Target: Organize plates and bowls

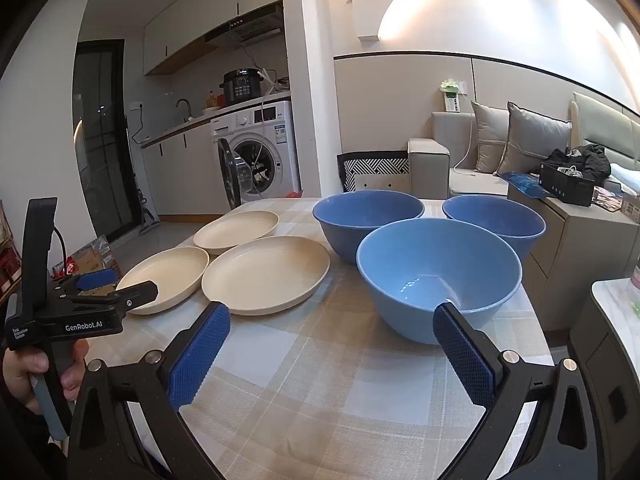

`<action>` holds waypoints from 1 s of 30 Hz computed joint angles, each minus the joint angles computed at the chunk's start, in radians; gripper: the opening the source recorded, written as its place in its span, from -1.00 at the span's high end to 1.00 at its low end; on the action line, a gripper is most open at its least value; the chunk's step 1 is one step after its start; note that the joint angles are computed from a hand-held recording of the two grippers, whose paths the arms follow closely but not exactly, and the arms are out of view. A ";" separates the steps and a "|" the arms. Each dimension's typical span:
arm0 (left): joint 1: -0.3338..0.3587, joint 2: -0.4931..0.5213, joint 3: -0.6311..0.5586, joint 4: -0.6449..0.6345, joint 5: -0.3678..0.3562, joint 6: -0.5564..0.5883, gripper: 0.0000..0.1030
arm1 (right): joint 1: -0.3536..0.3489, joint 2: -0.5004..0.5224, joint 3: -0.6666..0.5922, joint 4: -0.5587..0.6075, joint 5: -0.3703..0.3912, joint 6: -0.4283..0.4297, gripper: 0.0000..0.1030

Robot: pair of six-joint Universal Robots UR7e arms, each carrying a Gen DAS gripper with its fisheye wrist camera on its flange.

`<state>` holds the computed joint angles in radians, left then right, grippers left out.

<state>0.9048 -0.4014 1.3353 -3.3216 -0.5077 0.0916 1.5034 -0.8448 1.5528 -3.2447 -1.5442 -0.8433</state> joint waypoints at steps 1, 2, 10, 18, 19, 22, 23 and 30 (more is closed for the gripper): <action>0.000 0.005 -0.004 -0.019 0.002 0.014 -1.00 | -0.001 0.000 0.000 0.000 0.003 0.004 -1.00; 0.000 0.005 -0.004 -0.018 0.002 0.012 -1.00 | -0.001 0.000 0.000 0.002 0.002 0.005 -1.00; 0.002 -0.008 0.012 -0.020 -0.016 -0.001 -1.00 | 0.002 -0.002 0.006 0.005 -0.010 0.004 -1.00; 0.007 -0.029 0.036 -0.013 -0.032 0.003 -1.00 | 0.000 0.001 -0.005 0.018 -0.009 0.007 -1.00; 0.006 -0.030 0.039 -0.016 -0.035 0.006 -1.00 | -0.001 0.003 -0.005 0.017 -0.007 0.005 -1.00; 0.006 -0.033 0.046 -0.027 -0.036 0.013 -1.00 | 0.005 0.005 -0.001 0.012 -0.011 0.003 -1.00; 0.005 -0.035 0.049 -0.028 -0.034 0.013 -1.00 | 0.006 0.005 0.000 0.012 -0.014 0.004 -1.00; 0.005 -0.034 0.049 -0.027 -0.019 0.017 -1.00 | 0.007 0.015 -0.014 0.016 -0.018 0.008 -1.00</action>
